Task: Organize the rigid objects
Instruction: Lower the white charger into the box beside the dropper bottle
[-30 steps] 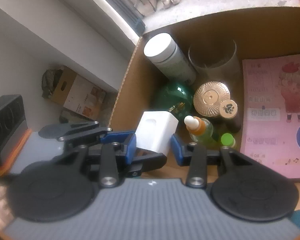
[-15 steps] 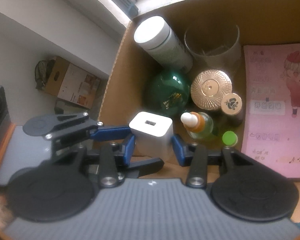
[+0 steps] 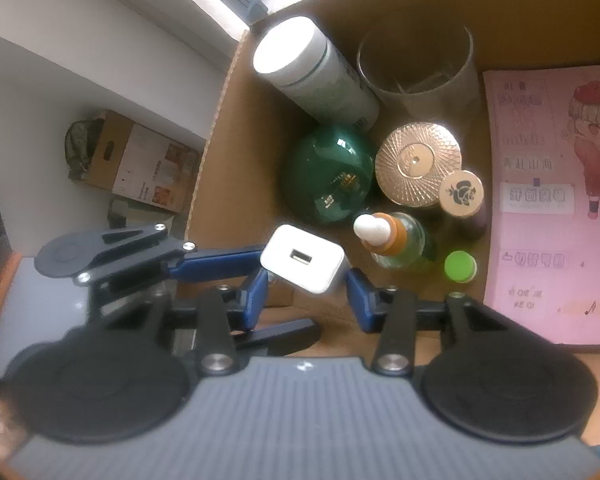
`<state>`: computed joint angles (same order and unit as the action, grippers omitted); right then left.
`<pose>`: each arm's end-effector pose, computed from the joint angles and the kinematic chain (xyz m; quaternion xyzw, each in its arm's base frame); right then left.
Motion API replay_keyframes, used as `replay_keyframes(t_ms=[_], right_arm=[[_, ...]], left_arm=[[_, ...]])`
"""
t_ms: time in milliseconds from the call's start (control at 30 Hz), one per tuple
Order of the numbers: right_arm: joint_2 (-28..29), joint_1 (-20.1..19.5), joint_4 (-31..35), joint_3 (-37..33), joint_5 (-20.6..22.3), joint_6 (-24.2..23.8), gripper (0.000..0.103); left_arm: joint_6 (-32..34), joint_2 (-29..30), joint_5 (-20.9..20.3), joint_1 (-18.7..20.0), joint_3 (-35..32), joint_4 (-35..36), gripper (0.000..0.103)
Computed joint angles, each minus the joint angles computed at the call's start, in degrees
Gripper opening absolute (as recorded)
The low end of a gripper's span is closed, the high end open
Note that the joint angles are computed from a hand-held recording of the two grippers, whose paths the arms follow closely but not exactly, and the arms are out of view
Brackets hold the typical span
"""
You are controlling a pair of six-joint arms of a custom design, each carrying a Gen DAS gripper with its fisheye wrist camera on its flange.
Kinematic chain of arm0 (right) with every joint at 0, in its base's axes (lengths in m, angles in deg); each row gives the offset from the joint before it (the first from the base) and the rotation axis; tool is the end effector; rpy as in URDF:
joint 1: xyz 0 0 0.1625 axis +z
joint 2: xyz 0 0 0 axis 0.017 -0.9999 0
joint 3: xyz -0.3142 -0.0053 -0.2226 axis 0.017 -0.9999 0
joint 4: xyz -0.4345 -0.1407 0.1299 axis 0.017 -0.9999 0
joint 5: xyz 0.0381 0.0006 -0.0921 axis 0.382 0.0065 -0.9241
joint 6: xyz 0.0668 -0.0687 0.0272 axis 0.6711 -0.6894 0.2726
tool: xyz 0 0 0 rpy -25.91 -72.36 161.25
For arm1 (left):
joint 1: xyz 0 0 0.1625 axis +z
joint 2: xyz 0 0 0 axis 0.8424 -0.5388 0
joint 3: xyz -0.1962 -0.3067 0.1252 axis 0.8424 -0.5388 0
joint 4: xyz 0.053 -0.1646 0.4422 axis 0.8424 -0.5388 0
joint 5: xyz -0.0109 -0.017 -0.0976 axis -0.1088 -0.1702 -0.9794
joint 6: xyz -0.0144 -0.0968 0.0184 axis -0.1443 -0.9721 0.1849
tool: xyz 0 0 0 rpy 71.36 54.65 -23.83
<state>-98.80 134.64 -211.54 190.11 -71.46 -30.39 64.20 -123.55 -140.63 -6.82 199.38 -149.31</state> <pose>0.3493 -0.2185 -0.0071 -0.0645 -0.9682 0.2180 0.1049 -0.0295 -0.2882 0.2943 0.4412 0.8861 0.0096 0.1421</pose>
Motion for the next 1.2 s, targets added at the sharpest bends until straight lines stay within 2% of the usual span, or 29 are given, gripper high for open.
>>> replay_keyframes(t_ms=[300,433,833,1200], right_arm=[[1.1,-0.4,-1.1,-0.2,0.3,-0.2,0.046],[1.2,-0.3,-1.9,-0.1,0.3,0.1,0.046],[-1.1,1.2,-8.0,2.7,0.0,0.9,0.046],[-3.2,3.2,-6.0,2.9,-2.4,1.3,0.046]], left_arm=[[0.0,0.2,-1.4,1.0,-0.5,-0.2,0.054],[0.2,0.6,-3.3,2.5,-1.1,-0.9,0.054],[3.8,-3.5,-7.4,3.5,-1.4,-3.1,0.054],[5.3,-5.8,-8.3,2.2,-0.6,-4.0,0.054]])
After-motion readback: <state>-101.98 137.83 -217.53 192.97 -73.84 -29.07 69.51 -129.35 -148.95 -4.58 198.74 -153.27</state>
